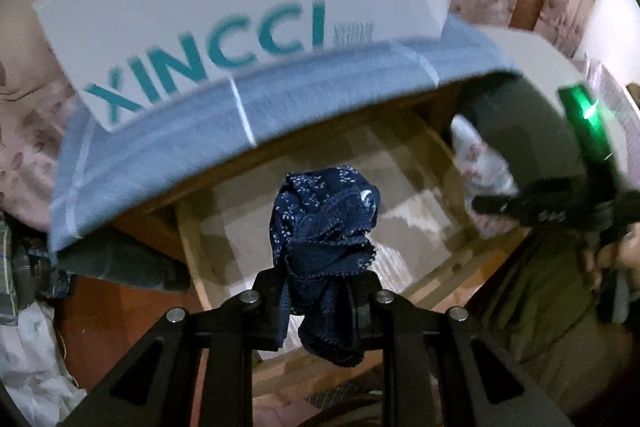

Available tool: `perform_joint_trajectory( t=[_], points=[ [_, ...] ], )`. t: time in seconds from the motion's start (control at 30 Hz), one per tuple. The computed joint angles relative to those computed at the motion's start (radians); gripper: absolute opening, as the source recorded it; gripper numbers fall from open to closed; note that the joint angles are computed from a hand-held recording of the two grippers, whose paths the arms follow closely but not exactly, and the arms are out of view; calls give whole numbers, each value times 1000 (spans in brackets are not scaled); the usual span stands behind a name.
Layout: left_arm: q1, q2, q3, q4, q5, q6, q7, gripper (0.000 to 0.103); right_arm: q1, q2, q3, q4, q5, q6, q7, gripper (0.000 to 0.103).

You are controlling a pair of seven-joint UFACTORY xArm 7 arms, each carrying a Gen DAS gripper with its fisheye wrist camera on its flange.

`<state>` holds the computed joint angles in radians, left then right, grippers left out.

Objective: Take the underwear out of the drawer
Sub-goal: 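Lift the navy underwear up into the white box with the left tool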

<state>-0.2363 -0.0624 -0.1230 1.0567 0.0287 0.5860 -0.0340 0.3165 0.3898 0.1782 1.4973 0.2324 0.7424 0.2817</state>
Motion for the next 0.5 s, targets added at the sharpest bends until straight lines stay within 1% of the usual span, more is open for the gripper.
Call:
perform_joint_trajectory(
  t=[0.07, 0.23, 0.3, 0.33, 0.4, 0.47, 0.5],
  points=[
    [-1, -35, 3, -5, -21, -4, -1, 22, 4, 2, -2, 4, -7, 4, 4, 22],
    [12, -102, -5, 22, 9, 5, -64, 22, 14, 11, -6, 23, -31, 25, 11, 22],
    [13, -117, 0, 43, -7, 17, -65, 22, 17, 12, -8, 25, -38, 27, 16, 22],
    [19, -127, -1, 53, 4, 14, -82, 22, 18, 13, -8, 27, -41, 30, 17, 22],
    [26, -141, 2, 93, 7, 33, -91, 22, 22, 15, -11, 32, -52, 35, 23, 22],
    [45, -140, -6, 138, 39, 45, -138, 22, 23, 18, -11, 36, -56, 37, 25, 22],
    [50, -132, -3, 173, 41, 64, -147, 22, 25, 19, -12, 38, -60, 37, 28, 22]
  ],
)
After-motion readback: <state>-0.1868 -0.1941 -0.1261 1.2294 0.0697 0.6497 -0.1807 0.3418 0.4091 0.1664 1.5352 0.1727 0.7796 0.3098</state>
